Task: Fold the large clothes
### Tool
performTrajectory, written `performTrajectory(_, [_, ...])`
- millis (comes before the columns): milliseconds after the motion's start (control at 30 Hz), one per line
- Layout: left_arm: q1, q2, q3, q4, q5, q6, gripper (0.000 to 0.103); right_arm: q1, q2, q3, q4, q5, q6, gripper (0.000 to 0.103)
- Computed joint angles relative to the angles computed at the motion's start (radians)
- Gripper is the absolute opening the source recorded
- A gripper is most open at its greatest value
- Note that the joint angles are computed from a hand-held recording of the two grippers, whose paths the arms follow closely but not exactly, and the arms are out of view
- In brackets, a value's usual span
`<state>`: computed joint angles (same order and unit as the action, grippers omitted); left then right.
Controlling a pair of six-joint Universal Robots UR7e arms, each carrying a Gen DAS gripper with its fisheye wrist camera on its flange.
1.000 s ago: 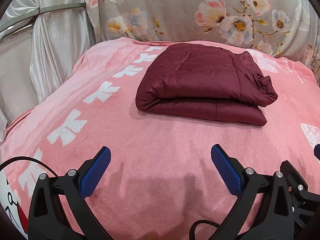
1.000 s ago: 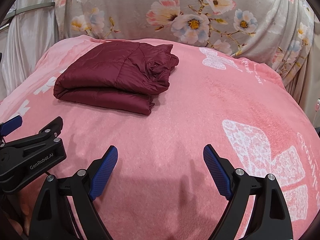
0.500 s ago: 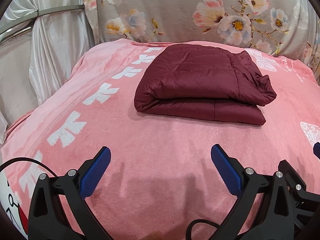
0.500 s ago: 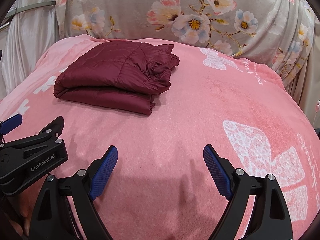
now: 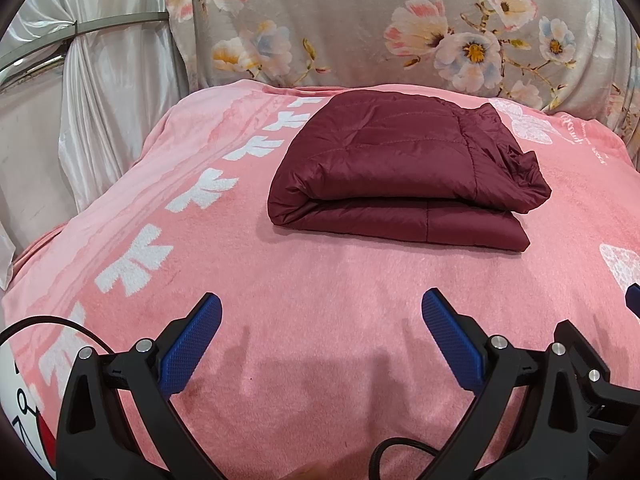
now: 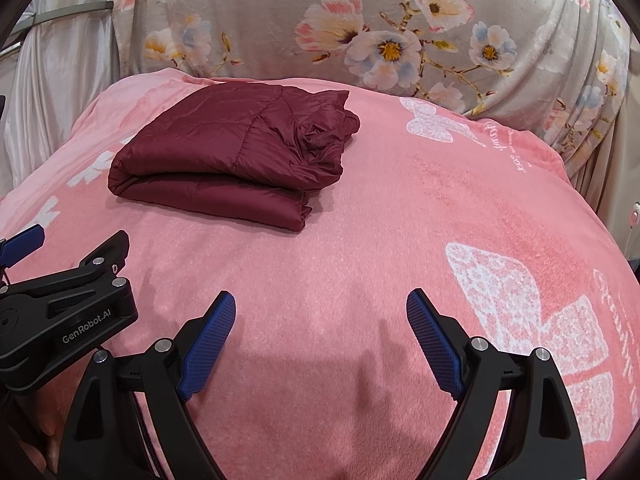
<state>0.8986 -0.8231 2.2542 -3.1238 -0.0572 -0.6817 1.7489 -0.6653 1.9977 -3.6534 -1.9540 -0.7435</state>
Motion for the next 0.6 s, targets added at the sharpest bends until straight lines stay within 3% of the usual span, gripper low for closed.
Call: performTrajectory(600, [0.0,-0.004,0.001,0.013,0.003,-0.011,0.098,0.0,-0.009,-0.002,0.022,0.019,-0.008,0.086])
